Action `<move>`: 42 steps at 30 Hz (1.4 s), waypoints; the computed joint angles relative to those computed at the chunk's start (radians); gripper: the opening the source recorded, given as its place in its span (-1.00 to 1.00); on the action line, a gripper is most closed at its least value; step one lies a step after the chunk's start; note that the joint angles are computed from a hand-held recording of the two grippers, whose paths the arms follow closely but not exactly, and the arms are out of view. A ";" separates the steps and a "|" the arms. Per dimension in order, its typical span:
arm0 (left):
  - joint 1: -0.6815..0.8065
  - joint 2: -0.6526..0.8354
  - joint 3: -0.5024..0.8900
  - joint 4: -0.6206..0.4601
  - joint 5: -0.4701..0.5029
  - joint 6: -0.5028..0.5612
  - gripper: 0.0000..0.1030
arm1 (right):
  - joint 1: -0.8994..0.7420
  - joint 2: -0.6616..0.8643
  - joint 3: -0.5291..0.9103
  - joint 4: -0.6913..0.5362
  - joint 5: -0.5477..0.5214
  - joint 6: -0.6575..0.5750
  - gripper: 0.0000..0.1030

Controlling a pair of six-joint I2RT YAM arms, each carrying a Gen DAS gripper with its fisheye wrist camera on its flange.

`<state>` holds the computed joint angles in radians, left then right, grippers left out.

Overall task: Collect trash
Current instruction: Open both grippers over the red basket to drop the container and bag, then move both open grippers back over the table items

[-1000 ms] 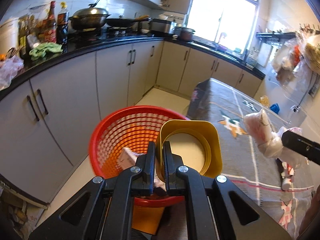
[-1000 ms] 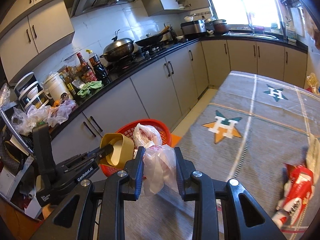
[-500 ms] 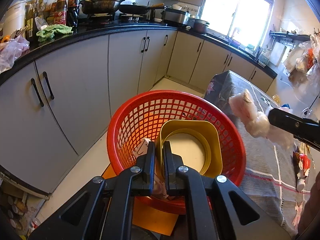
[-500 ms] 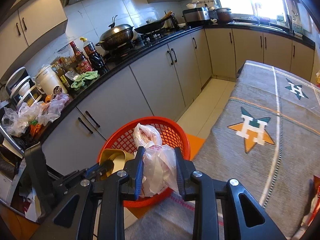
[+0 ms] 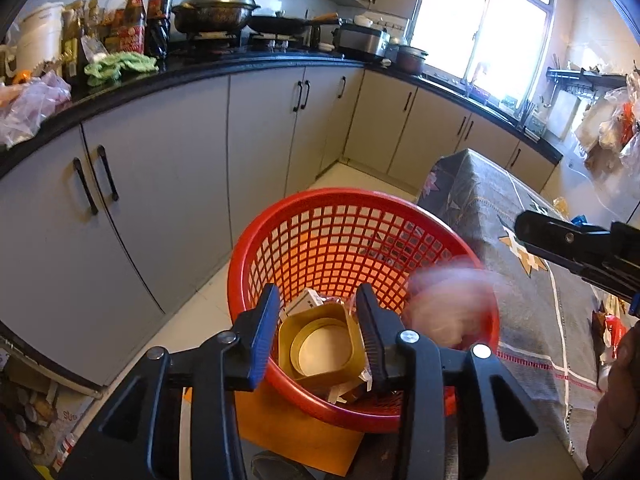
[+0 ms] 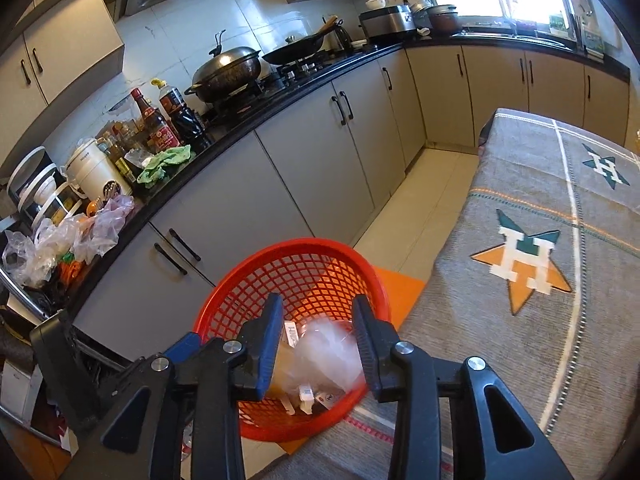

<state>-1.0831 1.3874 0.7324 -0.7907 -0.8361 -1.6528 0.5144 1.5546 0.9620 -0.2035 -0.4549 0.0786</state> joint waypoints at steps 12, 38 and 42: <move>-0.161 0.259 0.351 -0.182 -0.095 -0.023 -0.10 | -0.278 -0.305 -0.186 -0.127 -0.150 -0.171 0.05; -0.206 0.905 1.282 -0.300 0.005 0.415 0.18 | -1.319 0.071 0.096 -0.672 -0.557 -0.912 0.07; -0.213 1.044 1.528 -0.448 -0.010 0.432 0.19 | -1.357 0.140 0.118 -0.680 -0.555 -0.952 0.07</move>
